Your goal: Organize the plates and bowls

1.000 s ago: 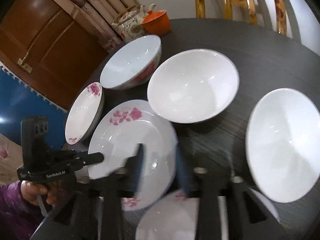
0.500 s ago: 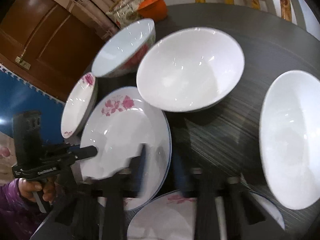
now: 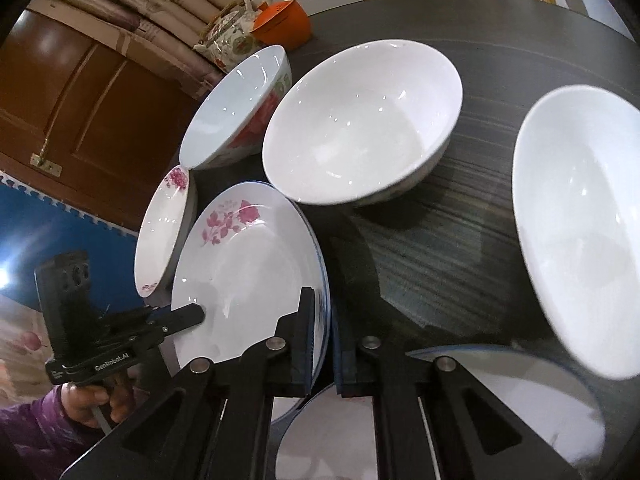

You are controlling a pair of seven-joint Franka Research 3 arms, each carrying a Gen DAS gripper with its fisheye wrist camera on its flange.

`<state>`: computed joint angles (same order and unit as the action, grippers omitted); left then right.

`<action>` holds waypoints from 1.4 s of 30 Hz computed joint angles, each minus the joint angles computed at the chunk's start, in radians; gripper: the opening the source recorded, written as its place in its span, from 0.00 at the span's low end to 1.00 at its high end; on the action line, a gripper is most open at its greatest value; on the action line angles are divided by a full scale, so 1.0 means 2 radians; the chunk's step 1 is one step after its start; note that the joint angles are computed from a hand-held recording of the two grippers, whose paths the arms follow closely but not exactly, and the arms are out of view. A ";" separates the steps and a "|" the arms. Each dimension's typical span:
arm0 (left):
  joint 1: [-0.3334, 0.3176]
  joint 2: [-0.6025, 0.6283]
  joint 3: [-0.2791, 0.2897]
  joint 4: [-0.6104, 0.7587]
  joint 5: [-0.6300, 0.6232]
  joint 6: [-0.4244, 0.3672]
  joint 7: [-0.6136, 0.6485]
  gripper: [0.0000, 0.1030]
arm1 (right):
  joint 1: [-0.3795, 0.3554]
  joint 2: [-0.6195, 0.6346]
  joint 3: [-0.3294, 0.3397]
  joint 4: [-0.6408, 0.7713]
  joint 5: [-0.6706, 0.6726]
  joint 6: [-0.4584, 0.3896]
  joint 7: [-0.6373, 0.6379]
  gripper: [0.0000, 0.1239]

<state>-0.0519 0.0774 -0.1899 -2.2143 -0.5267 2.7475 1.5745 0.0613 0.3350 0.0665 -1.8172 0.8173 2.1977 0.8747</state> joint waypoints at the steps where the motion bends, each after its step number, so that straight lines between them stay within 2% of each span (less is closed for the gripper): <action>1: 0.000 -0.004 0.000 -0.004 -0.001 0.001 0.001 0.14 | 0.000 -0.003 0.000 -0.004 0.002 0.000 0.000 0.07; 13: -0.011 -0.047 0.017 -0.038 -0.002 -0.001 0.005 0.14 | 0.003 -0.033 0.001 -0.041 0.041 -0.003 -0.004 0.07; 22: -0.017 -0.083 0.042 -0.058 0.019 0.003 -0.008 0.14 | 0.013 -0.051 0.000 -0.056 0.068 -0.007 -0.001 0.07; 32: -0.002 -0.092 0.065 -0.064 0.055 0.006 -0.027 0.14 | 0.035 -0.042 0.010 -0.040 0.079 -0.002 0.022 0.07; 42: 0.023 -0.072 0.071 -0.048 0.071 0.007 -0.029 0.14 | 0.053 -0.023 0.021 -0.012 0.073 0.011 0.058 0.07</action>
<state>-0.0062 -0.0670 -0.0470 -2.3101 -0.3843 2.7606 1.5166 0.1683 0.2889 0.1083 -1.8420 0.9634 2.2192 0.9898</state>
